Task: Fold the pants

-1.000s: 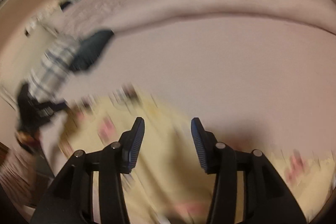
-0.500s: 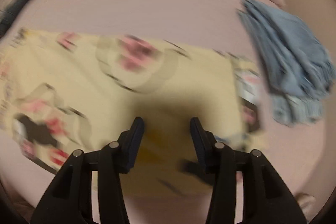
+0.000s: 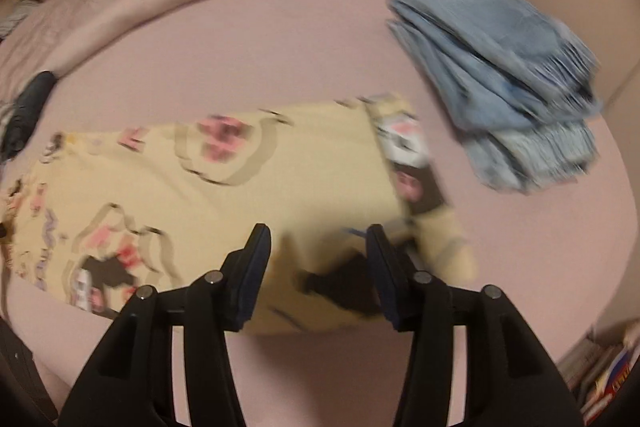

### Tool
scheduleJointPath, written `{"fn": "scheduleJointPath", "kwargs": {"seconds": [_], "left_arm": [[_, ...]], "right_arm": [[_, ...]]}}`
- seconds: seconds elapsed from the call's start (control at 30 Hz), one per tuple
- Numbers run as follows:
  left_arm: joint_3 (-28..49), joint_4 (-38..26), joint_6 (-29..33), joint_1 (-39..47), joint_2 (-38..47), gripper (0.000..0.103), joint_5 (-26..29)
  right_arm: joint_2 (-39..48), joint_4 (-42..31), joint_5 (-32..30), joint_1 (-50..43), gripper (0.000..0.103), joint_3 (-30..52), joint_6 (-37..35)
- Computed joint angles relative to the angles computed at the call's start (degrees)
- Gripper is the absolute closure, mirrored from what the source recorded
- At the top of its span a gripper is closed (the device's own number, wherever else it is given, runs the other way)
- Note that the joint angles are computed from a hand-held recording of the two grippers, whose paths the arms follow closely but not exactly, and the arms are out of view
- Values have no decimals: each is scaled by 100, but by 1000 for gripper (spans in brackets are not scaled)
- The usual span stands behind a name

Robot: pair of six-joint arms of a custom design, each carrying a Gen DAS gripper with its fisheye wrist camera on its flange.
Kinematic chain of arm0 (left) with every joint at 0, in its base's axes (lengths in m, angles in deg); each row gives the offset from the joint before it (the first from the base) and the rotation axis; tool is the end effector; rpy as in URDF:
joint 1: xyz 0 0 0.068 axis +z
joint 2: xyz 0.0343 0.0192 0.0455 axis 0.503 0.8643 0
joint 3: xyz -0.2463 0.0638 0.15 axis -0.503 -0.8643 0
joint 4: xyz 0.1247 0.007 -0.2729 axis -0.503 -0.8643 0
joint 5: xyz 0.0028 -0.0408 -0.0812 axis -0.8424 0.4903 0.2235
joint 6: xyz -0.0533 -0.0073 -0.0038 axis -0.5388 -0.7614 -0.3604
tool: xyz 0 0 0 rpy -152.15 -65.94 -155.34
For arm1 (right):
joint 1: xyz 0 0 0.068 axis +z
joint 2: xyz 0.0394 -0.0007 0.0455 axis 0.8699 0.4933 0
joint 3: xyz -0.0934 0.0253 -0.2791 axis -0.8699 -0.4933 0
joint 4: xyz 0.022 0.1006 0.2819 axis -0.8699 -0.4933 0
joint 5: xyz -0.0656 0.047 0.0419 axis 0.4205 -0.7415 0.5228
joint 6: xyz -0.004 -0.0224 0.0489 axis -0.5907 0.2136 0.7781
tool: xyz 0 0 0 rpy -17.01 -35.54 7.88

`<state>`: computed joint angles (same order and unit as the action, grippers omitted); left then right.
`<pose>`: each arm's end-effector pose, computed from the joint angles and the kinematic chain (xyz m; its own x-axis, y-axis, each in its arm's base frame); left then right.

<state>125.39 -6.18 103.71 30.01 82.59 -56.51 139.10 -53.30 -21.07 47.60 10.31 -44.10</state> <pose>0.4429 -0.0087 0.1467 -0.6538 0.6229 -0.4295 0.6466 0.7548 0.1103 0.2047 -0.0485 0.1568 -0.7804 0.3880 -0.4904 0.4163 0.9075 0.0556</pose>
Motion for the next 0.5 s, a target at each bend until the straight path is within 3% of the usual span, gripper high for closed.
{"fn": "scheduleJointPath", "kwargs": {"seconds": [0.03,0.07,0.13,0.27,0.43,0.5], "left_arm": [[-81,103,-161,-51,-82,50,87],[-151,209,-375,-132,-154,47,177],[-40,227,-745,-379,-73,47,430],[439,379,-967,-1065,437,47,170],[1832,-18,-1132,-1596,1595,47,101],[2261,-14,-1187,-1768,2014,47,-223]], "right_arm": [[144,193,-97,293,51,43,74],[289,360,-163,494,51,106,109],[950,838,-300,1095,51,451,180],[2677,1353,-520,2064,52,1787,-141],[4114,1103,-338,2502,52,3290,-779],[4492,839,-377,2468,54,3710,-974]]}}
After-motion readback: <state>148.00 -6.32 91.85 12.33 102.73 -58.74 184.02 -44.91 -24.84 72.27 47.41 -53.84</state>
